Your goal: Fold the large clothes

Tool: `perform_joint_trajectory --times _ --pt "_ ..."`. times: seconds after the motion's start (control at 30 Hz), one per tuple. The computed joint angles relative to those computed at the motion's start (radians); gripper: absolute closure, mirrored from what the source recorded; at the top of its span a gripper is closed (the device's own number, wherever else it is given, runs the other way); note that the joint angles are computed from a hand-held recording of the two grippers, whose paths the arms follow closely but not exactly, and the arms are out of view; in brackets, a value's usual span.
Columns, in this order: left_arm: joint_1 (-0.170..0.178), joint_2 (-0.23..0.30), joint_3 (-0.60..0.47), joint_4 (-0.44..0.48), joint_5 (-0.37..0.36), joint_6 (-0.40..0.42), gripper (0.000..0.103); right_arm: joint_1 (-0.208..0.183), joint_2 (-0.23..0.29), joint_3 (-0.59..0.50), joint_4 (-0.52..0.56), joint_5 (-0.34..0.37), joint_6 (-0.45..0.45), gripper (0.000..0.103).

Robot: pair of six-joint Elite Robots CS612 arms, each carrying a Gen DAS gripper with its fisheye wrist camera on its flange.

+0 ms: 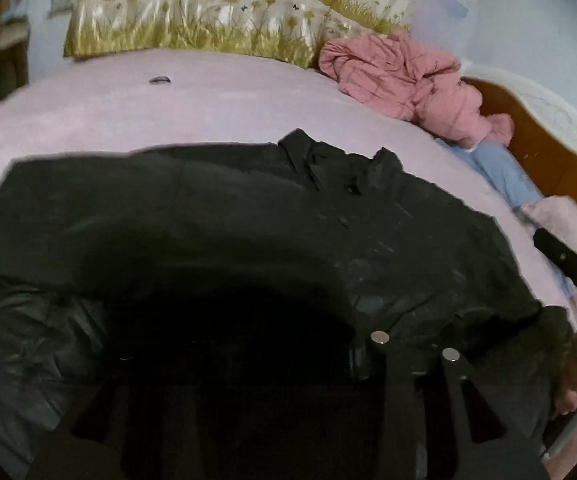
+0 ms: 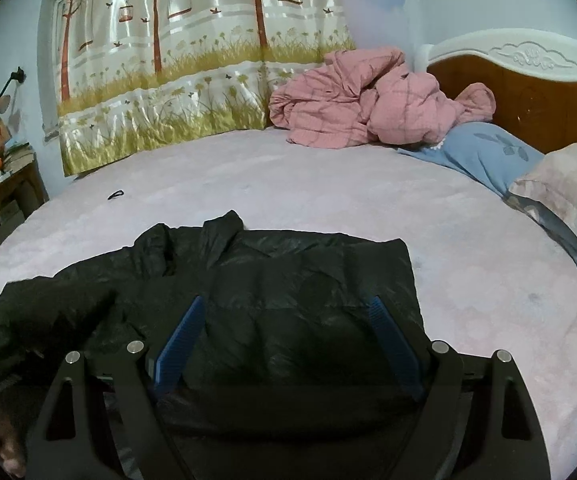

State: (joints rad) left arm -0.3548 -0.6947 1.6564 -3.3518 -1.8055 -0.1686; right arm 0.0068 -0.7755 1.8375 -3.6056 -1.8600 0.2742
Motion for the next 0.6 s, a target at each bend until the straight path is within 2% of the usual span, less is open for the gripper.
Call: perform_joint_trajectory --times 0.03,0.1,0.17,0.2,0.23,0.3,0.37,0.4,0.47,0.6 --pt "0.003 -0.005 0.010 -0.030 -0.004 0.005 0.062 0.003 -0.001 0.000 -0.004 0.004 -0.005 0.017" --pt "0.001 -0.018 0.048 -0.133 0.022 0.029 0.041 0.007 -0.001 0.002 -0.016 0.003 -0.017 0.017" --pt "-0.001 -0.034 0.084 -0.240 0.048 0.060 0.031 0.015 0.001 -0.001 -0.024 -0.011 -0.036 0.017" --pt "-0.002 -0.044 0.102 -0.288 0.068 0.066 0.029 0.019 0.003 -0.004 -0.028 -0.020 -0.047 0.017" --pt "-0.004 -0.049 0.110 -0.327 0.105 0.047 0.029 0.025 0.007 -0.007 -0.037 -0.035 -0.056 0.017" --pt "0.005 -0.059 0.128 -0.442 0.152 -0.032 0.019 0.029 0.011 -0.011 -0.047 -0.044 -0.067 0.017" --pt "0.019 -0.057 0.130 -0.528 0.201 -0.072 0.011 0.029 0.013 -0.012 -0.051 -0.031 -0.080 0.017" --pt "0.025 -0.059 0.129 -0.527 0.233 -0.080 0.008 0.028 0.014 -0.014 -0.049 -0.029 -0.084 0.017" --pt "0.044 -0.056 0.111 -0.462 0.257 -0.111 0.007 0.026 0.014 -0.017 -0.036 -0.035 -0.076 0.017" --pt "0.093 -0.031 0.034 -0.219 0.241 -0.245 0.008 0.016 0.011 -0.013 -0.019 -0.005 -0.048 0.017"
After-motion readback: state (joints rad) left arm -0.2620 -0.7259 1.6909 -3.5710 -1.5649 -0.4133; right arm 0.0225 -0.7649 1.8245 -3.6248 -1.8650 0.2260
